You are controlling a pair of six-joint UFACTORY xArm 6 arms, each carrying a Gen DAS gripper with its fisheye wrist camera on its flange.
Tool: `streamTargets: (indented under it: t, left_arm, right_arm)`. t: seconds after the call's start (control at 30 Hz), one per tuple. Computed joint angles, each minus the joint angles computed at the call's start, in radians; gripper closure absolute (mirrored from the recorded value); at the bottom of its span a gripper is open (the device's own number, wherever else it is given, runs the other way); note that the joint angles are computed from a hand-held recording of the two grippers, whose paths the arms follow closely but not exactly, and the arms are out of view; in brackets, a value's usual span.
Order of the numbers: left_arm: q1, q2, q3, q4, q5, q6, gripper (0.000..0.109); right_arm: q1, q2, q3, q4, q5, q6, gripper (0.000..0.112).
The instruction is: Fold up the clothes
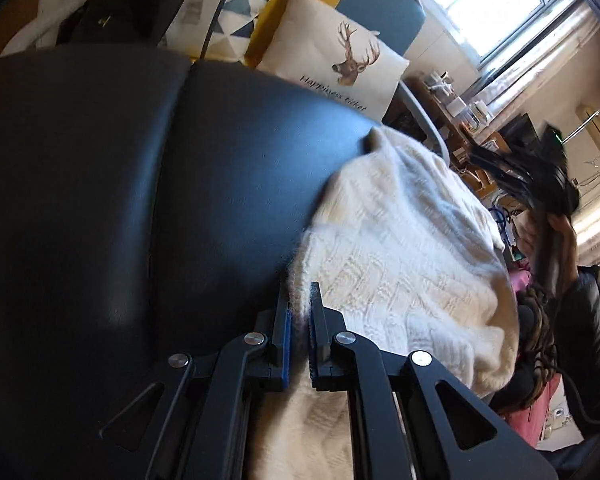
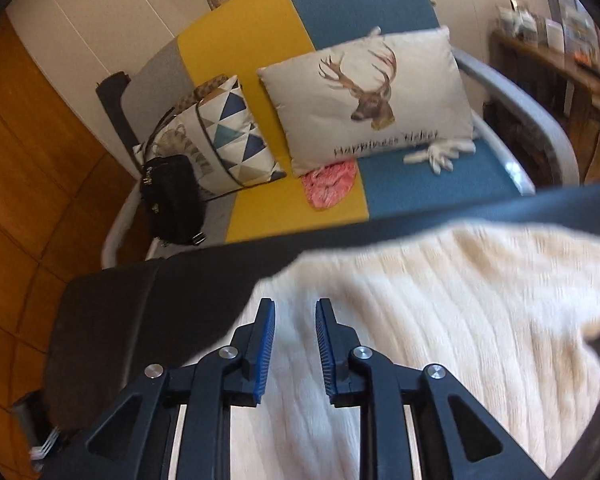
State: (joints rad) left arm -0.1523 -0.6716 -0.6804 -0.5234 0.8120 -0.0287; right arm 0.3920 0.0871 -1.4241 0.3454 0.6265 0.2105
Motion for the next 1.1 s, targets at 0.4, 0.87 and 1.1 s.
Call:
streamTargets:
  t: [0.4, 0.87, 1.1]
  left_arm:
    - [0.061, -0.261, 0.147, 0.035, 0.130, -0.145, 0.094]
    - [-0.204, -0.576, 0.287, 0.319, 0.218, -0.537, 0.071]
    - [-0.378, -0.433, 0.197, 0.603, 0.244, -0.698, 0.071]
  right_arm:
    - [-0.111, -0.720, 0.768, 0.335, -0.029, -0.061, 0.084]
    - [-0.012, -0.768, 0.917, 0.639, -0.128, -0.157, 0.072]
    - [0.050, -0.723, 0.930, 0.659, -0.236, -0.095, 0.070]
